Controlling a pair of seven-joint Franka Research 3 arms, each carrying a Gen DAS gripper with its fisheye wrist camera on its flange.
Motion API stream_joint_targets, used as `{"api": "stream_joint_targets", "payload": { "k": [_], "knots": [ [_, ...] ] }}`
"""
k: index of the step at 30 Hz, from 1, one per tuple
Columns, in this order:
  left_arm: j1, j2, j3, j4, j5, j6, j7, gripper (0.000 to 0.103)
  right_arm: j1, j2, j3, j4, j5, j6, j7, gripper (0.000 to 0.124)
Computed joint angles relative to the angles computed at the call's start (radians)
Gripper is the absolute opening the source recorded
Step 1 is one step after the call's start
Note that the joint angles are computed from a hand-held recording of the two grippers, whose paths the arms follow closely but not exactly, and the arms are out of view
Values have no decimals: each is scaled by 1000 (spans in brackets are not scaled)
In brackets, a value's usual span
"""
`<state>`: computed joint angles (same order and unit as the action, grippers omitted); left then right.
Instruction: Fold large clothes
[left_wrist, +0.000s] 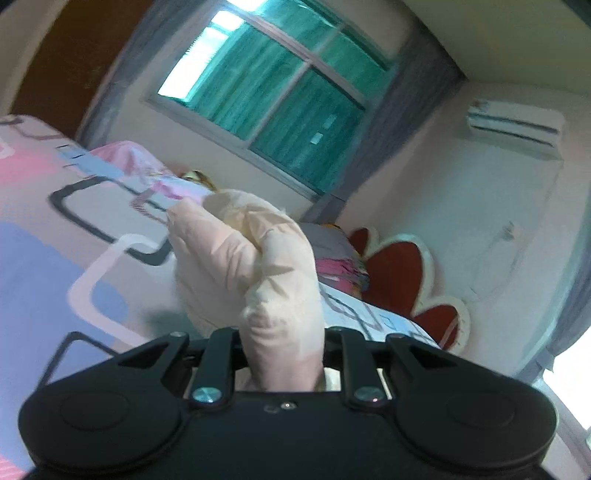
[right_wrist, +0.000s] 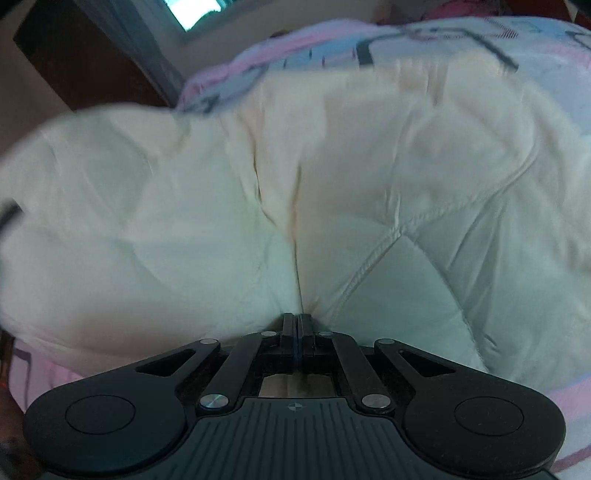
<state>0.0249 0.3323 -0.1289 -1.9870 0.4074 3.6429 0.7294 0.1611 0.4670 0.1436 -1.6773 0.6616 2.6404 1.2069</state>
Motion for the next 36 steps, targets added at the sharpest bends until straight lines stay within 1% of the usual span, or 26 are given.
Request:
{"api": "stream_joint_targets", "payload": {
  "k": [2, 3, 6, 7, 8, 9, 10, 12, 13, 14, 15, 16, 18, 19, 21, 22, 23, 24, 25, 26, 28, 29, 31, 34, 36],
  "knots": [
    [-20, 0, 1, 12, 8, 0, 32, 18, -3, 24, 7, 21, 4, 7, -16, 0],
    [-38, 0, 7, 17, -4, 2, 60, 18, -10, 32, 11, 33, 12, -5, -19, 0],
    [-99, 5, 35, 35, -82, -15, 149, 18, -51, 32, 37, 38, 68, -38, -82, 0],
    [-121, 8, 46, 44, -115, -28, 181, 18, -69, 32, 45, 43, 94, -61, -107, 0],
    [-145, 8, 58, 51, -153, -41, 213, 18, -83, 19, 52, 33, 128, -60, -134, 0],
    [-157, 10, 62, 61, -175, -59, 233, 18, -114, -10, 81, -1, 217, -18, -217, 0],
    [-171, 6, 68, 71, -194, -86, 256, 18, -138, -38, 96, -30, 290, 5, -294, 0],
    [-229, -3, 105, 92, -253, -148, 322, 18, -154, -79, 81, -54, 366, 47, -372, 0],
    [-243, -4, 111, 105, -264, -171, 343, 18, -165, -93, 71, -59, 408, 68, -411, 0],
    [-278, -7, 137, 110, -288, -185, 372, 18, -170, -102, 49, -58, 429, 93, -424, 0],
    [-324, -7, 173, 121, -319, -204, 406, 18, -167, -103, 16, -53, 419, 114, -400, 0],
    [-346, -2, 186, 136, -330, -219, 426, 18, -159, -102, -11, -51, 396, 143, -369, 0],
    [-404, 13, 223, 169, -351, -245, 460, 18, -168, -87, -44, -45, 360, 198, -369, 0],
    [-421, 25, 227, 193, -349, -260, 470, 18, -170, -76, -61, -36, 325, 195, -333, 0],
    [-453, 54, 235, 243, -334, -290, 476, 18, -184, -48, -84, -11, 264, 163, -260, 0],
    [-443, 75, 210, 279, -313, -312, 475, 18, -208, -42, -67, -8, 274, 155, -276, 0],
    [-402, 95, 151, 313, -280, -340, 474, 18, -226, -34, -53, 3, 278, 122, -283, 0],
    [-365, 123, 91, 361, -253, -379, 480, 18, -234, -15, -54, 29, 255, 62, -265, 0],
    [-325, 153, 26, 409, -230, -423, 494, 18, -245, -13, -48, 31, 255, 32, -266, 0],
    [-279, 195, -57, 474, -217, -485, 531, 18, -250, -9, -42, 36, 258, 19, -271, 0],
    [-248, 275, -145, 590, -194, -587, 576, 18, -260, 5, -33, 48, 274, 4, -279, 0],
    [-249, 322, -171, 657, -198, -641, 599, 18, -269, 14, -30, 59, 285, -13, -280, 0],
    [-272, 421, -197, 806, -220, -760, 641, 18, -282, 17, -29, 66, 299, -41, -276, 0],
    [-319, 558, -205, 1007, -269, -904, 698, 22, -295, 23, -30, 71, 316, -75, -290, 0],
    [-341, 618, -194, 1087, -310, -953, 699, 25, -306, 23, -34, 71, 328, -102, -291, 0]
  ]
}}
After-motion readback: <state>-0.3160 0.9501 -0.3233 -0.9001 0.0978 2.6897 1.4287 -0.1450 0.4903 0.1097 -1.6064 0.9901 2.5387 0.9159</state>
